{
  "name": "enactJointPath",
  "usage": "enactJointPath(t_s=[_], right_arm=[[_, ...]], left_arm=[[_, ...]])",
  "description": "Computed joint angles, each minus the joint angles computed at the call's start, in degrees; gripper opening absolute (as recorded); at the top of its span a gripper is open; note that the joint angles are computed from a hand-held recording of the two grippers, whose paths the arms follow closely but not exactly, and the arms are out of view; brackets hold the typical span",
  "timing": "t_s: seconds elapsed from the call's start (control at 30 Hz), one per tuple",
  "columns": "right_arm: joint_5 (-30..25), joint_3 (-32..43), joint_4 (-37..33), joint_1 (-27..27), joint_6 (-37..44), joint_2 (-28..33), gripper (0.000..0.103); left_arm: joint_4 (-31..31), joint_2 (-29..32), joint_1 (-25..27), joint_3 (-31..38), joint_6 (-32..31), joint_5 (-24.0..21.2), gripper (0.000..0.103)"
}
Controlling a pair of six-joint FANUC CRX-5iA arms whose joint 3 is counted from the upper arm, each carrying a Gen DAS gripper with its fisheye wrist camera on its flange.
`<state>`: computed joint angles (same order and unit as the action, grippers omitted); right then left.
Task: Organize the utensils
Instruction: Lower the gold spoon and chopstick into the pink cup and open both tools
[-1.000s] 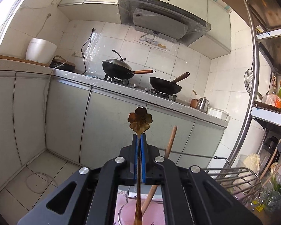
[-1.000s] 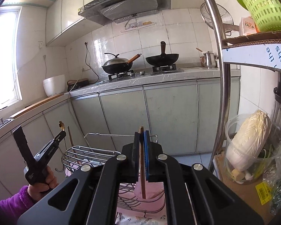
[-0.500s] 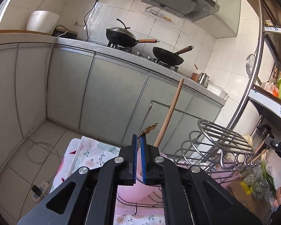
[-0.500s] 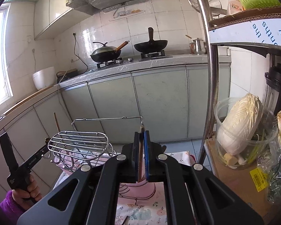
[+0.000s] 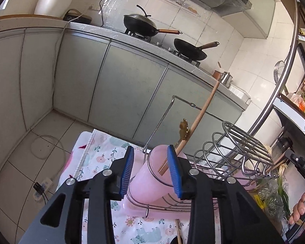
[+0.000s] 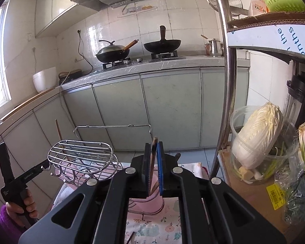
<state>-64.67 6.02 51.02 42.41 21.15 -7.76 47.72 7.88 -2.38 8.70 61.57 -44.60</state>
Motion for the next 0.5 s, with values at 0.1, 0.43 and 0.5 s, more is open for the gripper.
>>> enactJointPath(t_s=[0.1,0.43,0.5], right_arm=[[-0.2,-0.4,1.3,0.8,-0.3,-0.5,0.009],[-1.6,-3.1,8.3,6.3,-3.2,-3.7,0.03],[-2.0,-3.9,9.6,8.0,-3.4,-4.3,0.031]], left_arm=[[0.7,-0.6,0.4,-0.7,0.0,-0.9,0.033],[2.7,-3.7,1.4,-4.3,-3.0,-3.7,0.033],[2.7,-4.3,1.6,-5.1,-4.0,-4.8,0.033]])
